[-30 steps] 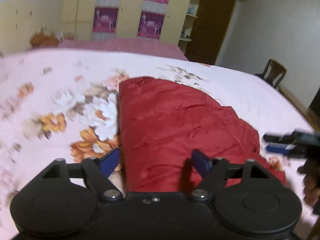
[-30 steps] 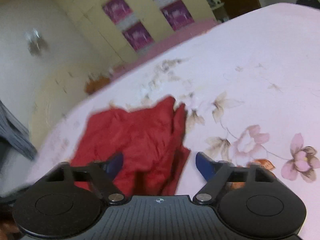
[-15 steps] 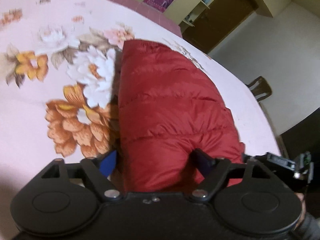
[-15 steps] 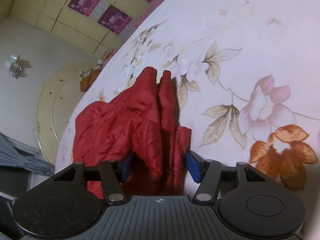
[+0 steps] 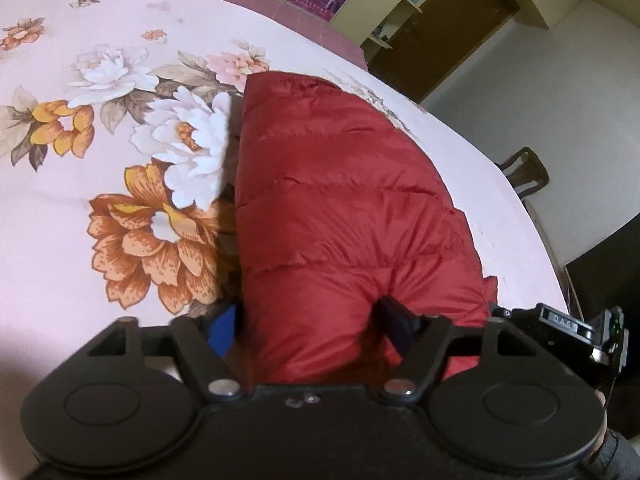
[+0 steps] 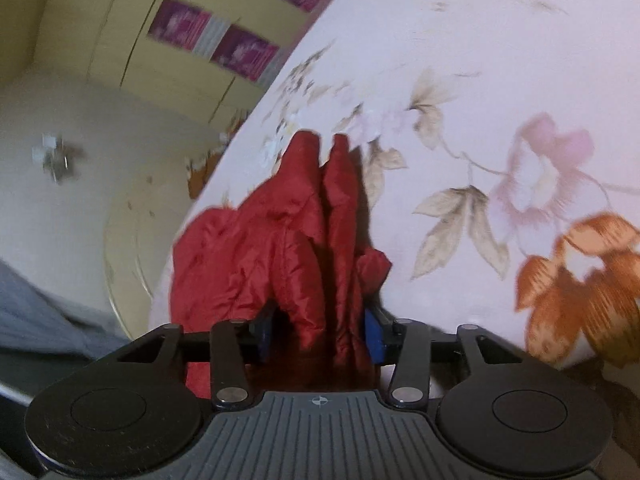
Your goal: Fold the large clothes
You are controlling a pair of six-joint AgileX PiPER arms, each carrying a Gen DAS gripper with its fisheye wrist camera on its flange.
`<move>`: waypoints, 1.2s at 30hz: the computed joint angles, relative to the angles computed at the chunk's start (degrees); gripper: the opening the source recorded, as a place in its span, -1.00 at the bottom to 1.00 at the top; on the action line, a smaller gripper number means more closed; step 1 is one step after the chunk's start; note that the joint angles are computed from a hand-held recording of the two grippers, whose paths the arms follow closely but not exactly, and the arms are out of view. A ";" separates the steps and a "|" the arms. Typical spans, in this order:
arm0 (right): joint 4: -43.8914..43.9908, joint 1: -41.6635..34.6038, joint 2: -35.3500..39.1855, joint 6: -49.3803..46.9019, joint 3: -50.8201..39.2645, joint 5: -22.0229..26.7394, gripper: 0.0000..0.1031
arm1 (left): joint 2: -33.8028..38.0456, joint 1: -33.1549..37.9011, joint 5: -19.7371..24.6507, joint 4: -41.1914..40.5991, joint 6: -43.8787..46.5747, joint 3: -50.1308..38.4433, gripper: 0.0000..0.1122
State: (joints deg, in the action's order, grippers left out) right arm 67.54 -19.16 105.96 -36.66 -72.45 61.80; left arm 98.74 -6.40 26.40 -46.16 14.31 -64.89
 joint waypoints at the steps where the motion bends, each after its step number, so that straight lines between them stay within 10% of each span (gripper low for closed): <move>1: -0.45 0.47 0.31 0.40 -0.85 0.12 -0.29 | -0.04 -0.64 -0.16 2.58 -2.00 -0.54 0.14; 5: -1.41 1.36 -1.13 -2.32 -1.18 -0.18 -0.70 | -1.49 -2.33 0.37 10.78 -7.63 -1.91 -0.07; 11: -0.65 3.17 -8.40 -3.11 1.19 -2.82 -0.72 | -6.18 -2.52 1.58 18.09 -9.23 -2.64 -0.13; 19: -3.74 21.13 -15.09 7.29 1.18 -18.95 -0.72 | -11.40 15.11 11.04 0.80 18.11 -0.77 -0.13; 27: -25.04 47.08 -4.59 36.78 -12.99 -35.25 -0.72 | -5.13 41.04 28.52 -5.82 37.84 -6.50 -0.13; 36: -44.91 59.03 10.37 60.88 -31.21 -34.14 -0.72 | 5.52 52.31 34.95 -4.15 43.90 -16.37 -0.13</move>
State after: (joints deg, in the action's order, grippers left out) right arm 22.63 39.87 116.34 24.23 -103.66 27.66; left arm 104.26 45.91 61.36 -50.31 58.22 -81.26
